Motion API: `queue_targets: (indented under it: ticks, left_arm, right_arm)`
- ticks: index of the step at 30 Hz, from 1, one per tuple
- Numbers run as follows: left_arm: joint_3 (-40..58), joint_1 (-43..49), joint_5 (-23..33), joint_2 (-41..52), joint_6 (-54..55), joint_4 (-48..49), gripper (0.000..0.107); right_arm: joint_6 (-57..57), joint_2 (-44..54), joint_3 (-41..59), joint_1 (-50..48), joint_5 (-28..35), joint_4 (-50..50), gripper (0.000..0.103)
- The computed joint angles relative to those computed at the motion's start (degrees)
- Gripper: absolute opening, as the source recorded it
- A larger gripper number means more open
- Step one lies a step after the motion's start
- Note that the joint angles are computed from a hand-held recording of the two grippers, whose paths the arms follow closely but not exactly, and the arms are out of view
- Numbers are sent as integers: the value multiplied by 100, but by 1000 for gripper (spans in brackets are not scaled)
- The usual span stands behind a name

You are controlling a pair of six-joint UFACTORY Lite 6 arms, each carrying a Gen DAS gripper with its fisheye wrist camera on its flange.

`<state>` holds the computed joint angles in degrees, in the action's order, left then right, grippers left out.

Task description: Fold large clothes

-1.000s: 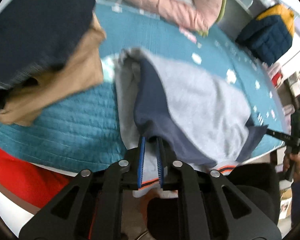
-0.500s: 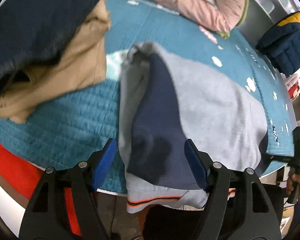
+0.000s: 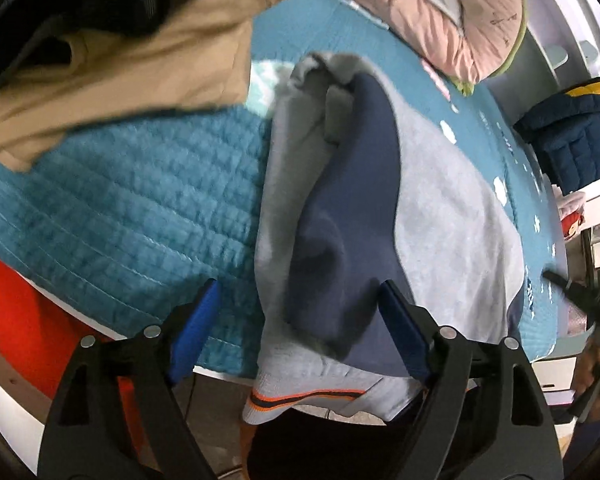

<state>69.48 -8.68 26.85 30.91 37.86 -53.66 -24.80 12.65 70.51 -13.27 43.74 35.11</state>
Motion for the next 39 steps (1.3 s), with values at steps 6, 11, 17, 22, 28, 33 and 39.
queue_targets:
  ticks: [6, 11, 17, 22, 28, 33, 39]
  left_arm:
    - [-292, -30, -172, -142, 398, -313, 83]
    - [-451, -11, -109, -202, 581, -368, 84]
    - [-707, 54, -66, -360, 782, -558, 84]
    - [-863, 22, -151, -453, 818, -599, 84]
    - [-733, -141, -200, -427, -39, 6, 83]
    - [-680, -197, -246, -407, -460, 263, 70]
    - [-80, -414, 102, -231, -1652, 1492, 36]
  right_arm:
    - [655, 1721, 1456, 521, -231, 163, 3]
    - [1106, 3084, 2279, 617, 4, 38, 0]
    - [431, 1785, 557, 620, -175, 454, 0]
    - [-433, 671, -1261, 638, -809, 1188, 0]
    - [-1166, 579, -1640, 602, -1090, 2176, 0]
    - [-2109, 261, -2148, 268, -853, 3102, 3]
    - [-2154, -448, -2520, 421, -974, 3380, 16]
